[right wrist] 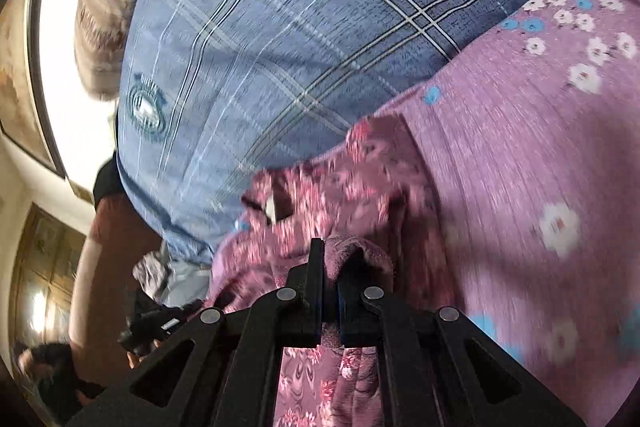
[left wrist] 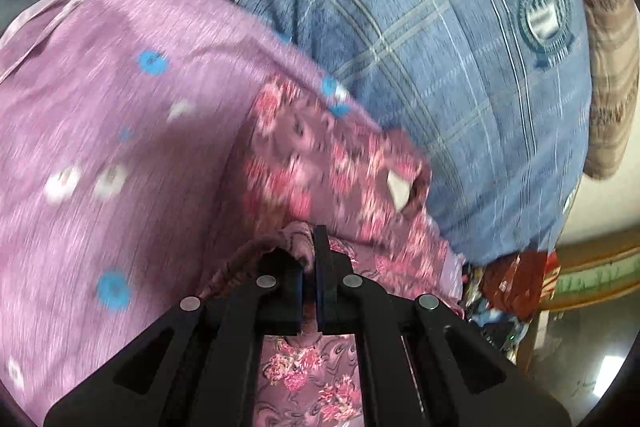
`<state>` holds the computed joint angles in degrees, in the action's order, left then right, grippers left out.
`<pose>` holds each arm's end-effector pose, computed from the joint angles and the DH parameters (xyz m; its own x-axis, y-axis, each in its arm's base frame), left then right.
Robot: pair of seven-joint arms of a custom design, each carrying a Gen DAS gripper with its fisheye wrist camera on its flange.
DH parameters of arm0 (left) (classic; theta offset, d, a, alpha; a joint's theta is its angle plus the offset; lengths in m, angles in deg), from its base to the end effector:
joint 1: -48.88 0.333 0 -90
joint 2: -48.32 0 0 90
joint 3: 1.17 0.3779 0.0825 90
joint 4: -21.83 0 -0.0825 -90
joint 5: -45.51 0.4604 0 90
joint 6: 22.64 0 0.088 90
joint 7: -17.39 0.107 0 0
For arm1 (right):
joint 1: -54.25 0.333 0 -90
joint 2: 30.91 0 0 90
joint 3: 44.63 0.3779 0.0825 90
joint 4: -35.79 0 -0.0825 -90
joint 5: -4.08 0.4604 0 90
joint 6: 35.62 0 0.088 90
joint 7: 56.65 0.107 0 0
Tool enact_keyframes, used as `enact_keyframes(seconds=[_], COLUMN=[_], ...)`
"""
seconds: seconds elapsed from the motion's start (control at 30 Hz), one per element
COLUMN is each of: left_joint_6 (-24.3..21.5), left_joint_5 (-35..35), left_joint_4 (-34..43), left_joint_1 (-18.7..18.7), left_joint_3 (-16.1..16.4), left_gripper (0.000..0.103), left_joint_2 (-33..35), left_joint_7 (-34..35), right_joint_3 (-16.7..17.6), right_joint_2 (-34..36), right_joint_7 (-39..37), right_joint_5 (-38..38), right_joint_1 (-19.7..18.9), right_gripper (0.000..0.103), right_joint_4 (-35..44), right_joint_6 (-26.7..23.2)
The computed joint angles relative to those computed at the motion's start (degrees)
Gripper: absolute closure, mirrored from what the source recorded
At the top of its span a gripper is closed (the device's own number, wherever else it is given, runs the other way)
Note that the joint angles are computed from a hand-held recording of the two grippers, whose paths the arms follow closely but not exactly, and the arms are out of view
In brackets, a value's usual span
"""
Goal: Fold small clothes
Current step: 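Grasp the folded shirt edge with the left gripper and lift it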
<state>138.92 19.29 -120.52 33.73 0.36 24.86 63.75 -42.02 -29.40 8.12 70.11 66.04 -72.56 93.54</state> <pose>0.4943 -0.0961 0.5385 0.5276 -0.4921 0.6924 -0.5602 -0.8143 -0.1518 0.6500 0.1924 0.5732 0.2174 -0.5766 -0.7876 -0.9303 0.1217 -0.3459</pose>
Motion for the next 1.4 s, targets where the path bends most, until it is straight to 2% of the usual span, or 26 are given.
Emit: enact_keyframes(seconds=[0.1, 0.17, 0.23, 0.27, 0.3, 0.33, 0.37, 0.4, 0.43, 0.5, 0.53, 0.6, 0.63, 0.67, 0.7, 0.8, 0.93, 0.97, 1.0, 1.03, 1.07, 1.13, 1.23, 1.3, 1.37, 1.4], left_joint_6=[1.54, -0.82, -0.94, -0.44, 0.24, 0.25, -0.16, -0.99, -1.36, -2.08, -3.75, -7.35, -9.05, -10.37, -11.04, -12.58, -16.71, -17.25, -17.78, -18.26, -17.83, -14.47, -11.56, -14.34, -16.74, -17.68], left_joint_5=[-1.25, -3.15, -11.79, -12.41, -10.01, -7.12, -2.84, 3.11, 6.77, 7.80, 8.59, 11.96, 13.64, 14.76, 15.04, 16.11, 18.35, 20.11, 23.46, 25.41, 26.62, 30.91, 35.18, 40.32, 41.15, 37.99], left_joint_4=[1.96, 3.34, 3.37, 2.97, 2.23, 1.96, 1.53, 1.00, 0.49, 0.05, 0.31, 1.53, 2.29, 3.16, 3.82, 6.44, 11.04, 11.73, 12.46, 13.11, 13.00, 11.59, 10.99, 12.68, 14.15, 14.51], left_joint_1=[0.73, 1.07, -2.25, -1.78, 0.34, 2.53, 6.02, 9.62, 11.23, 9.40, 8.73, 9.16, 9.31, 9.14, 8.73, 8.54, 9.52, 10.09, 10.84, 11.11, 11.29, 12.53, 13.93, 15.66, 15.56, 14.70], left_joint_3=[1.44, 2.49, 5.95, 5.44, 3.48, 1.72, -1.12, -3.87, -4.95, -2.79, -2.07, -2.69, -3.15, -3.41, -3.33, -4.18, -6.06, -6.81, -7.92, -8.40, -8.63, -9.62, -10.16, -11.36, -10.78, -9.48], left_gripper=[0.101, 0.101, 0.100, 0.095, 0.089, 0.069, 0.042, 0.035, 0.034, 0.033, 0.033, 0.033, 0.033, 0.033, 0.033, 0.032, 0.033, 0.051, 0.071, 0.099, 0.099, 0.099, 0.099, 0.099, 0.099, 0.099], left_joint_2=[3.06, 4.56, 4.17, 3.56, 2.45, 1.85, 1.03, -0.13, -1.11, -1.85, -1.84, -1.10, -0.49, 0.34, 1.02, 4.01, 8.96, 9.54, 10.01, 10.51, 10.28, 8.60, 7.57, 8.90, 11.12, 12.37], left_joint_7=[0.02, 0.39, 7.77, 8.99, 8.38, 6.72, 3.31, -1.79, -4.43, -3.29, -2.73, -2.67, -2.39, -1.77, -0.89, -0.25, -2.23, -3.38, -4.79, -5.29, -5.99, -10.39, -14.69, -19.10, -20.54, -19.20], right_joint_3=[0.41, 0.89, 1.03, 1.35, 1.64, 1.80, 1.90, 1.92, 1.87, 1.66, 1.58, 0.88, 2.33, 2.10, 0.43, 0.72, 1.41, 1.67, 1.76, 1.74, 1.85, 2.34, 4.18, 4.42, 3.27, 2.44], right_joint_2=[3.31, 5.28, 7.39, 7.57, 7.34, 6.94, 6.51, 6.07, 5.60, 4.66, 3.81, 2.98, 2.89, 3.12, 3.47, 4.65, 8.06, 8.43, 8.96, 9.42, 9.34, 8.23, 6.47, 6.58, 8.72, 10.41], right_joint_7=[0.37, 2.96, 8.40, 8.59, 7.61, 6.31, 4.62, 3.35, 2.66, 1.57, -0.14, -3.23, -2.59, -0.02, 2.69, 7.35, 13.53, 13.80, 14.55, 15.39, 15.10, 13.59, 4.34, 1.47, 7.04, 11.46], right_joint_5=[3.46, 1.19, -3.62, -2.37, -0.74, 0.46, 2.27, 4.32, 6.02, 8.92, 12.46, 19.55, 19.19, 14.81, 6.42, -8.89, -19.38, -20.65, -23.76, -28.14, -30.75, -32.50, -21.52, -16.34, -21.17, -25.40], right_joint_1=[0.08, 0.19, 0.08, -0.55, -1.12, -1.55, -2.00, -2.38, -2.58, -2.70, -2.80, -2.88, -4.56, -4.23, -1.90, -0.47, 0.98, 1.17, 1.73, 2.57, 3.00, 3.49, 1.91, 1.73, 2.67, 3.09], right_gripper=[0.098, 0.096, 0.095, 0.093, 0.093, 0.093, 0.093, 0.090, 0.088, 0.063, 0.058, 0.050, 0.049, 0.049, 0.049, 0.049, 0.049, 0.055, 0.074, 0.090, 0.100, 0.100, 0.100, 0.100, 0.100, 0.100], right_joint_4=[2.75, 4.57, 6.90, 7.04, 6.87, 6.59, 6.28, 5.88, 5.43, 4.54, 3.58, 2.44, 2.35, 3.06, 3.84, 5.62, 8.80, 9.14, 9.89, 10.90, 11.31, 10.62, 10.06, 10.36, 11.86, 13.27], right_joint_6=[2.78, 4.25, 2.79, 1.76, 1.34, 1.16, 0.82, 0.62, 0.79, 2.43, 4.34, 5.38, 5.80, 6.24, 7.03, 7.41, 7.21, 7.40, 7.62, 7.80, 8.25, 12.52, 17.23, 19.75, 19.19, 16.68])
